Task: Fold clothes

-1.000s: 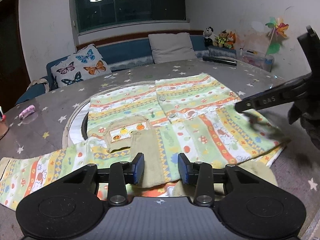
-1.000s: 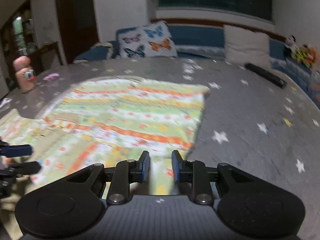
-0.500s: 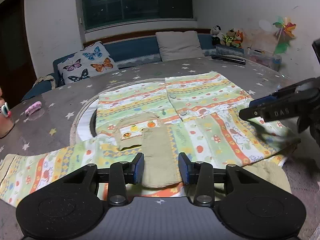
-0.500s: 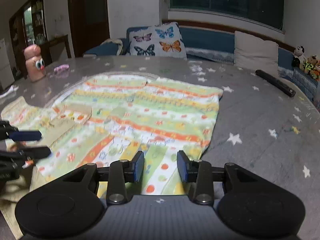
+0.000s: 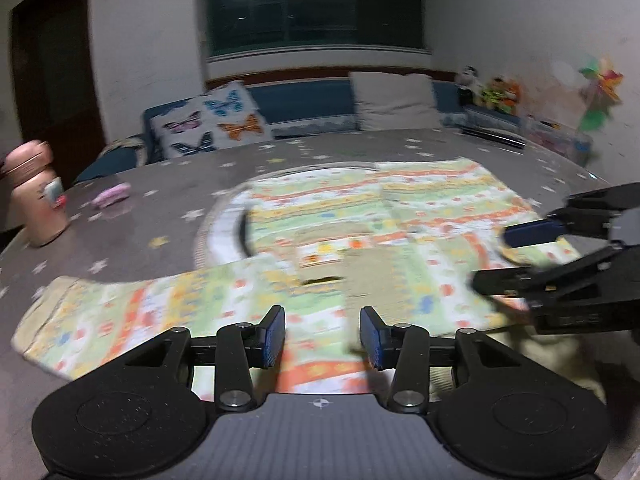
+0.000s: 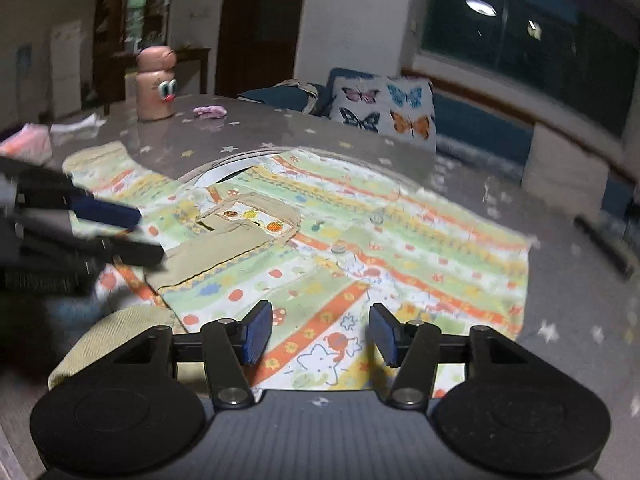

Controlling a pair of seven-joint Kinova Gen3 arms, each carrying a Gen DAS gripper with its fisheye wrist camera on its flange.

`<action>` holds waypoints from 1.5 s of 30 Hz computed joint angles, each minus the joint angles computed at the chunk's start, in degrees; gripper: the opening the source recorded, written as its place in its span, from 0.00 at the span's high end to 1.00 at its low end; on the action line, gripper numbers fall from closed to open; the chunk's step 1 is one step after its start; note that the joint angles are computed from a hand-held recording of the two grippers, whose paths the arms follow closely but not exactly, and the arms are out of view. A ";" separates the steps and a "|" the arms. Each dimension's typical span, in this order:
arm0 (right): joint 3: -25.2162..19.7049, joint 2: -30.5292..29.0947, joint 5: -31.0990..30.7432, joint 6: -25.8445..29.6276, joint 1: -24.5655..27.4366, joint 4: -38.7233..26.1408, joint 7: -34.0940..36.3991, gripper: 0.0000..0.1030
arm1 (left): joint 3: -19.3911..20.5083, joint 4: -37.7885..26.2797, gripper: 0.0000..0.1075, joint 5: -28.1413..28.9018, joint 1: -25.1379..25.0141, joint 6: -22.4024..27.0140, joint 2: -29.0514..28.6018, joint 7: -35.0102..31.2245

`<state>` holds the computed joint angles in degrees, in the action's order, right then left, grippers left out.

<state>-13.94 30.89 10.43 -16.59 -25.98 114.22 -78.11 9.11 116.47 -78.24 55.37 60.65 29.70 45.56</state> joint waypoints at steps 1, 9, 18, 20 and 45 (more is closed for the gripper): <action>-0.58 -0.30 0.33 -0.61 0.43 0.38 -0.21 0.43 | -0.05 0.31 0.58 1.37 0.26 1.08 -0.20 0.38; -3.65 0.53 3.39 0.91 2.31 -0.38 -2.10 0.41 | -0.71 3.60 0.55 14.18 0.05 9.83 -1.62 4.87; -6.49 0.17 5.45 2.70 5.51 -0.39 -4.61 0.41 | -2.18 7.12 0.51 21.68 -7.17 11.20 -3.50 6.48; -6.28 -0.02 5.47 2.49 5.44 -0.12 -4.83 0.41 | -2.29 8.13 0.51 21.37 -8.40 9.70 -4.16 7.29; -8.45 -2.12 9.37 -1.99 12.81 4.25 -16.87 0.42 | 5.19 2.56 0.91 -3.83 -2.53 10.60 -9.40 13.96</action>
